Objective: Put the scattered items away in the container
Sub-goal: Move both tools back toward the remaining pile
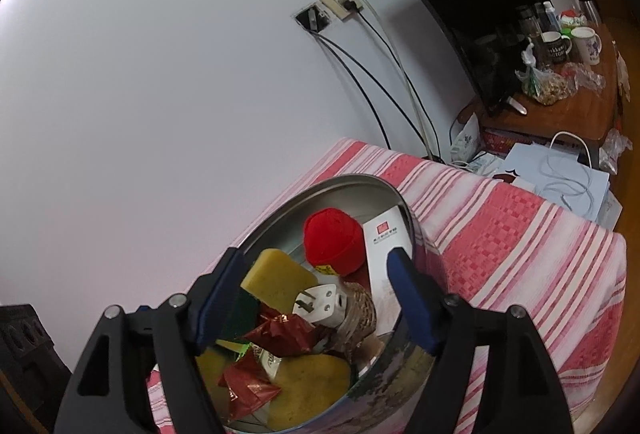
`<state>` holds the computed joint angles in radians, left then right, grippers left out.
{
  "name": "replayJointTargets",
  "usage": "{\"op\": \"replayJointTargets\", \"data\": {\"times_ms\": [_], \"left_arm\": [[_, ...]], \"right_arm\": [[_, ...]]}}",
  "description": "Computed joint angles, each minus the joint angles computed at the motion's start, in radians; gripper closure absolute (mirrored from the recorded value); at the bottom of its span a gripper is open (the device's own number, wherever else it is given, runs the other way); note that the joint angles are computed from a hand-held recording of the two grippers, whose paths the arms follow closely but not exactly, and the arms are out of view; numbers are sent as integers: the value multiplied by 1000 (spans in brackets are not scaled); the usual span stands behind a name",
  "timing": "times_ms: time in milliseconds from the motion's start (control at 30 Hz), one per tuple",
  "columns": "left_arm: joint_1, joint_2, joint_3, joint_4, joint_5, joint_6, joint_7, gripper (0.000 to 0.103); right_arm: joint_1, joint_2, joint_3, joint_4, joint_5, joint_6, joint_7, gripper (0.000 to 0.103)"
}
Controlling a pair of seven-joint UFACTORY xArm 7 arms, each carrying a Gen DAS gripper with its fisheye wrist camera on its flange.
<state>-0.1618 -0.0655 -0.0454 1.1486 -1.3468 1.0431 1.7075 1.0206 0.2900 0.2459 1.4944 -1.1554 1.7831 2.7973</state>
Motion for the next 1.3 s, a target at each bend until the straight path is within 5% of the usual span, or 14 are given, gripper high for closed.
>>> {"op": "replayJointTargets", "data": {"times_ms": [100, 500, 1000, 1300], "left_arm": [[8, 19, 2, 21, 9, -24, -40, 6], [8, 62, -18, 54, 60, -360, -157, 6], [78, 138, -22, 129, 56, -444, -172, 6], [164, 262, -34, 252, 122, -463, -288, 6]], "right_arm": [[1, 13, -3, 20, 1, 3, -15, 27], [44, 95, -52, 157, -38, 28, -114, 18], [62, 261, -181, 418, -90, -177, -383, 18], [25, 473, -279, 724, -28, -395, -590, 18]]}}
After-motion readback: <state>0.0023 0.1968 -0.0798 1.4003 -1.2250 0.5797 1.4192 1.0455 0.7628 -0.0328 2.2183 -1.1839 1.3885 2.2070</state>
